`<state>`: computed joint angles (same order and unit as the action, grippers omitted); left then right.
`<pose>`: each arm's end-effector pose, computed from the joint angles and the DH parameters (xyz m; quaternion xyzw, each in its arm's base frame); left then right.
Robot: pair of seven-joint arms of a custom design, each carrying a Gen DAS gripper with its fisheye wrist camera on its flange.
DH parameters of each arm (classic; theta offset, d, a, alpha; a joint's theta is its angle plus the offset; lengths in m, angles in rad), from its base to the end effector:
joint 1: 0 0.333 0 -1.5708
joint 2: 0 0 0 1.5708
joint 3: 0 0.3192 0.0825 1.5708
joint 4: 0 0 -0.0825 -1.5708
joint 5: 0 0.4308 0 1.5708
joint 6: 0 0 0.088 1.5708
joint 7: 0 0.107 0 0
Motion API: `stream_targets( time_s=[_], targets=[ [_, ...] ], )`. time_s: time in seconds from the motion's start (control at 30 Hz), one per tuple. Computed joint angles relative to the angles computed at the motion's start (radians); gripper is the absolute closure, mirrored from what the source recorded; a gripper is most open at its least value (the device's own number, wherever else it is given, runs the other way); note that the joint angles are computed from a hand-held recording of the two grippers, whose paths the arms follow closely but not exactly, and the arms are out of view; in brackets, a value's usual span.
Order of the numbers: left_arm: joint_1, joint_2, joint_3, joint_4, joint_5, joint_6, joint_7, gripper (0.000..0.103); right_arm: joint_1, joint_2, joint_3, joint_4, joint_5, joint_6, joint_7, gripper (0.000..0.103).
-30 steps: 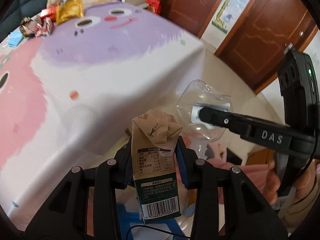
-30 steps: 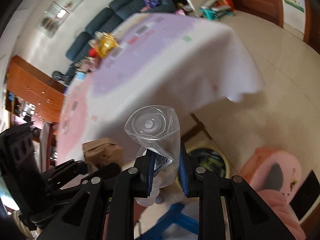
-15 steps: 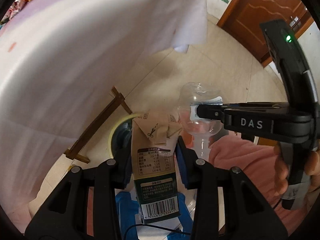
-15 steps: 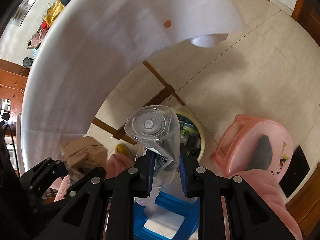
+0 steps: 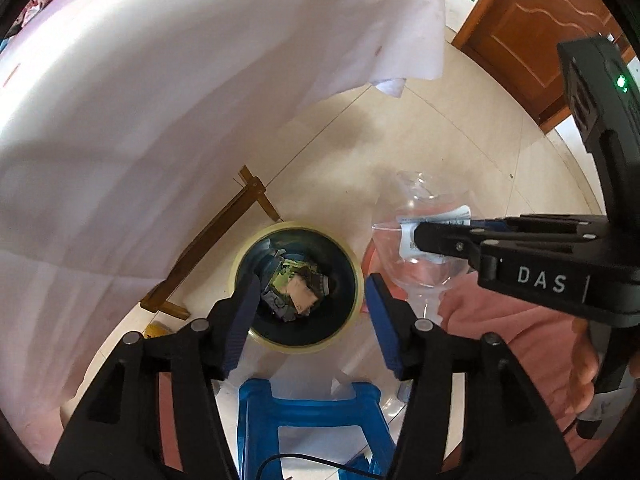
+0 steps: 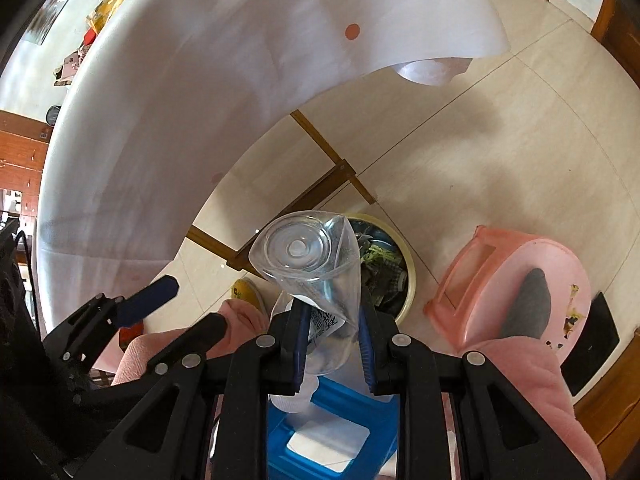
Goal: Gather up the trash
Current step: 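Open the left tool dropping the carton while the right tool drops the cup into the bin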
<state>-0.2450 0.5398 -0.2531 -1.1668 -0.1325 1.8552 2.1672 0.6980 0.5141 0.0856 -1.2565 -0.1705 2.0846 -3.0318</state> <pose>0.6973 -0.3348 0.5066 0.2677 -0.9515 0.1497 0.0246 0.5721 0.5364 0.4926 -0.3456 0.9233 0.0137 0.1673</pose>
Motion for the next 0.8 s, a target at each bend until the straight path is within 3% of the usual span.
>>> stream_targets(
  time_s=[0.27, 0.67, 0.8],
  targets=[
    [0.011, -0.044, 0.007, -0.06, 0.009, 0.038, -0.002, 0.048, -0.002, 0.066, 0.002, 0.085, 0.034, -0.028, -0.032, 0.081],
    [0.013, -0.035, 0.018, -0.048, 0.037, 0.036, -0.048, 0.048, -0.005, 0.197, -0.002, 0.244, 0.105, -0.035, -0.114, 0.08],
    [0.02, -0.04, 0.017, -0.061, 0.035, 0.049, -0.042, 0.048, -0.003, 0.248, -0.005, 0.316, 0.128, -0.067, -0.134, 0.066]
  ],
)
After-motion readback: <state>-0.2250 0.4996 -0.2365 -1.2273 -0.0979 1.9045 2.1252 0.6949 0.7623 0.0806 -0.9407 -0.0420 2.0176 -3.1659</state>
